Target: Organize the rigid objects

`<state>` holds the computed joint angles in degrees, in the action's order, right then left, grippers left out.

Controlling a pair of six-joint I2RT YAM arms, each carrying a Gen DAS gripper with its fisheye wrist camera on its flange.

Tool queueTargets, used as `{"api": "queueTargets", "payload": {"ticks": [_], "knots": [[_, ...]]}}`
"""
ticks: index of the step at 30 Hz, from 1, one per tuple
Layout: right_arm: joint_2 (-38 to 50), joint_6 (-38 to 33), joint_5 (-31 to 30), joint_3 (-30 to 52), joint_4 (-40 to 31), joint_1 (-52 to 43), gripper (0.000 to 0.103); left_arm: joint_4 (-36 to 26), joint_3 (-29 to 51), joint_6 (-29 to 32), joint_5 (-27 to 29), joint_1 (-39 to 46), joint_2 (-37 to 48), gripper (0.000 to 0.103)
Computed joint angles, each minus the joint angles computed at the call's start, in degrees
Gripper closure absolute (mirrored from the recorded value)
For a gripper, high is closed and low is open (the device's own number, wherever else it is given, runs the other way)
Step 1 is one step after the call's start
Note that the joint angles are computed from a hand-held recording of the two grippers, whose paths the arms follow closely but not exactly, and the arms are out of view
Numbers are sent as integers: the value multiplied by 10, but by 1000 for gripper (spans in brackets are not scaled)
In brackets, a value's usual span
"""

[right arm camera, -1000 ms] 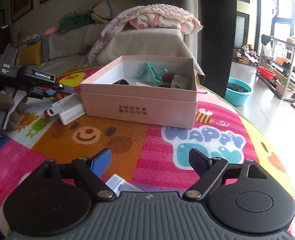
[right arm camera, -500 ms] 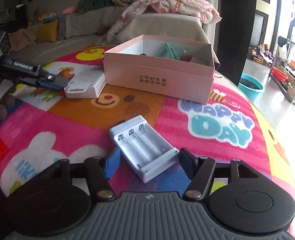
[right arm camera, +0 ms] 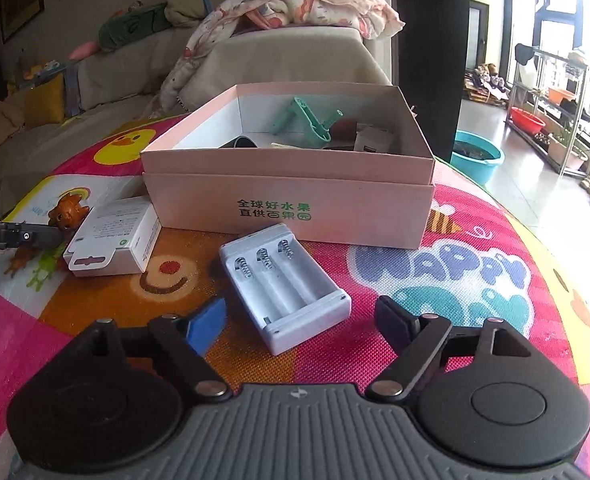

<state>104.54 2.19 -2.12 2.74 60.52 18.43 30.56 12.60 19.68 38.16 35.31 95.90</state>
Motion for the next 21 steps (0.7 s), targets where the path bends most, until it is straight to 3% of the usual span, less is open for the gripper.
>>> {"api": "queueTargets", "payload": {"ticks": [4,8,16,19,21], "knots": [[4,2,34,2,-1,28,16,54,0,-36,-40,-41,19,72],[6,3,24,-2,5,19,15,72,-4,-46,-71,-64,17,75],[6,1,25,-3,5,19,14,68,-6,-34,-63,-56,17,75],[6,2,25,-3,5,19,14,52,-7,-40,-46,-41,6,74],[5,1,24,-3,4,18,14,74,-24,-59,-23,-28,-8,73]]}}
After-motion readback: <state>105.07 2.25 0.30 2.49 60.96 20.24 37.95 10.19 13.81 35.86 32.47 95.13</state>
